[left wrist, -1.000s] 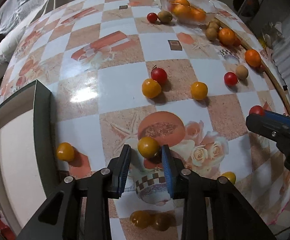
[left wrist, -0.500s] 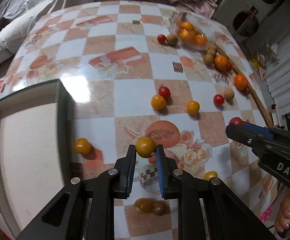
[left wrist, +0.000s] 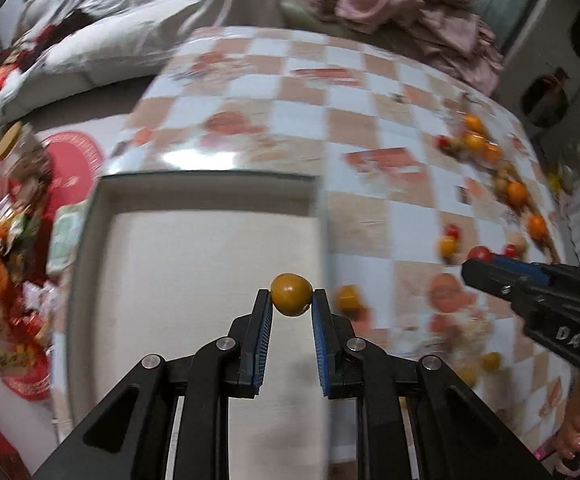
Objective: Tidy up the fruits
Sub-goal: 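Carry both held tomatoes over the white tray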
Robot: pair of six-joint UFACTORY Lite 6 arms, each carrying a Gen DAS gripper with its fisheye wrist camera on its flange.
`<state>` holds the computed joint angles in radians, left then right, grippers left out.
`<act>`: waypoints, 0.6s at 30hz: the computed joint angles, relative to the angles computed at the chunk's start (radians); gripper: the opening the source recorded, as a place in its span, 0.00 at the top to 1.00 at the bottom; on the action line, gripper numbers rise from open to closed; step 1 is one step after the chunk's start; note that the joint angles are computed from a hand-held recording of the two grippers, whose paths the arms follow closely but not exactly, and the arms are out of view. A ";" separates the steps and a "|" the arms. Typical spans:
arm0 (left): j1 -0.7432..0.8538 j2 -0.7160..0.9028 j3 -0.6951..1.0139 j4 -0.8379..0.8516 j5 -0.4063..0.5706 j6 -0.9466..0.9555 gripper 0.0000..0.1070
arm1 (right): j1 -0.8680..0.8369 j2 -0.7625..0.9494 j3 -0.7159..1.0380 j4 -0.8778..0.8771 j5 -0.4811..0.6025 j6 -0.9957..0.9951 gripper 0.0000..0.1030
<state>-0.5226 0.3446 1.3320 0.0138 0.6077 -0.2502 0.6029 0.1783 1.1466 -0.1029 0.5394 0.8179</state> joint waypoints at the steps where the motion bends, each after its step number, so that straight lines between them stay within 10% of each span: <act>1: 0.022 -0.005 -0.016 0.009 -0.003 0.000 0.80 | 0.010 0.045 0.050 0.013 0.000 -0.014 0.78; 18: 0.249 0.083 -0.075 0.079 -0.086 0.044 0.80 | 0.094 0.895 1.147 0.090 0.319 -0.184 0.78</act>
<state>-0.2735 0.4278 1.2568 0.0930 0.5214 -0.2061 0.6968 1.0737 2.2940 -0.0128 0.8583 0.6343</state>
